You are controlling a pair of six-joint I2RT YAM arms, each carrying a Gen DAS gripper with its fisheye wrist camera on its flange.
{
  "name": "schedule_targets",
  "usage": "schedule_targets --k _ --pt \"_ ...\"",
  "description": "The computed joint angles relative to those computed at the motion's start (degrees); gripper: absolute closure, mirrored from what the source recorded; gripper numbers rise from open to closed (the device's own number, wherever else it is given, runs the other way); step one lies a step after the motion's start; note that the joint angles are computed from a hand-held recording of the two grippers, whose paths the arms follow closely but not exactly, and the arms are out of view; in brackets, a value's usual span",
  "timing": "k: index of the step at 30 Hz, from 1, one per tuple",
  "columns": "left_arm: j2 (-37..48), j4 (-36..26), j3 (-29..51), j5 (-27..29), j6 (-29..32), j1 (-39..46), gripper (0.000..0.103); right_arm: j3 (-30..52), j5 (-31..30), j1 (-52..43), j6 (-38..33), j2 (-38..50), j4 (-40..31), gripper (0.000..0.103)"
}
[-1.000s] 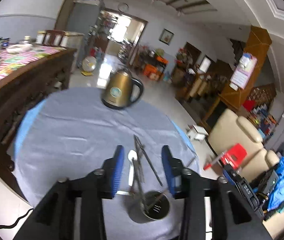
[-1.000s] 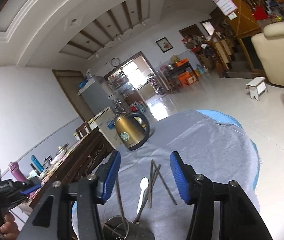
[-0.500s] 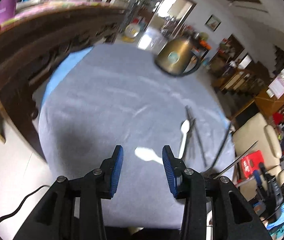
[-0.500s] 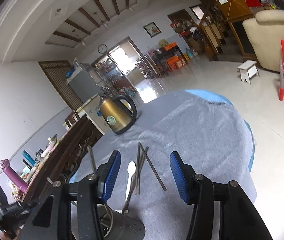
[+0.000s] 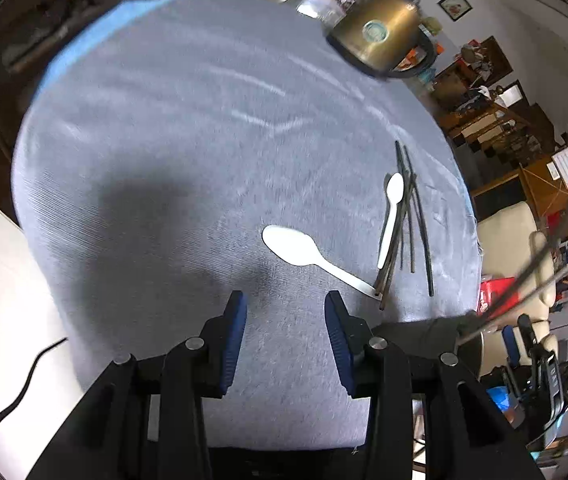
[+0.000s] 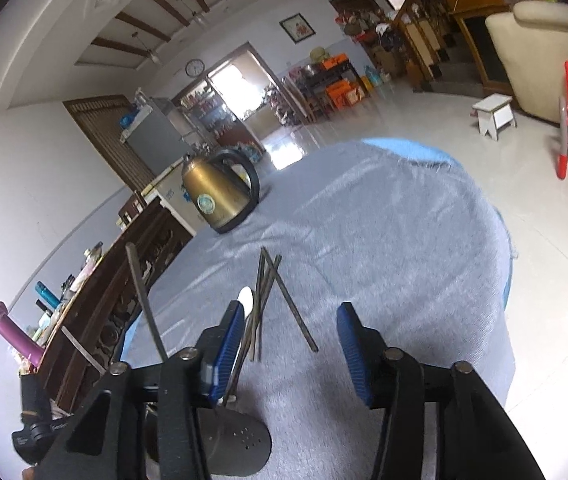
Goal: Organize utensils
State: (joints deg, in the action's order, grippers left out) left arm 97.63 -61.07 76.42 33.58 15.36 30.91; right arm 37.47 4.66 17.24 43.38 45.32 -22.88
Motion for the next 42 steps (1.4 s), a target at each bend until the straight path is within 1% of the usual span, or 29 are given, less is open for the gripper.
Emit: schedule_targets --k 6,9,12,16,19,20,21,22,25,28,32,36,38,42 --pt "5.21 2.4 0.95 -1.19 -6.2 -3.66 0.062 -1.7 -8.38 -4.89 -0.88 5.33 4.22 0.058" --pt "6.7 3.0 1.68 -1.9 -8.35 -5.33 0.062 -2.39 -12.47 -7.13 -1.11 9.2 7.45 0.058" --pt "7.52 4.09 2.23 -2.61 -9.91 -6.81 0.062 -1.17 -14.68 -8.57 -2.84 14.32 9.81 0.058" --pt "8.55 5.94 3.31 -2.8 -11.92 -8.72 0.062 2.84 -17.3 -10.45 -6.05 22.86 12.04 0.058" --pt "9.36 7.73 4.25 -3.49 -13.04 -10.51 0.064 6.45 -16.62 -10.09 -8.2 28.67 12.34 0.058" --pt "9.52 8.64 4.3 -3.95 -13.14 -11.05 0.068 7.41 -16.67 -10.09 -8.7 30.41 12.48 0.058" --pt "9.74 9.44 4.4 -4.46 -13.23 -11.52 0.077 9.04 -16.97 -9.98 -9.43 32.84 11.96 0.058" --pt "10.02 10.26 4.48 -5.02 -13.25 -12.04 0.079 10.02 -17.18 -9.77 -9.83 34.37 11.62 0.058" --pt "11.32 12.4 5.76 -4.62 -13.05 -12.99 0.08 12.06 -16.88 -8.44 -11.65 37.69 11.07 0.058" --pt "13.42 13.92 8.66 -5.78 -12.2 -14.57 0.08 13.14 -15.1 -7.09 -12.97 39.53 10.75 0.058" --pt "16.94 13.02 14.67 -8.57 -10.02 -16.21 0.081 15.23 -14.2 -7.37 -14.7 40.82 10.29 0.058" --pt "20.69 10.69 21.04 -10.28 -7.13 -17.3 0.081 23.39 -14.34 -8.32 -19.79 45.86 7.42 0.058" --pt "22.59 8.81 24.28 -10.65 -5.76 -17.86 0.081 32.52 -15.56 -8.94 -22.94 52.23 3.01 0.058" --pt "26.92 4.74 31.63 -11.41 -4.2 -19.21 0.08 49.66 -17.55 -8.9 -25.91 63.97 -5.68 0.058"
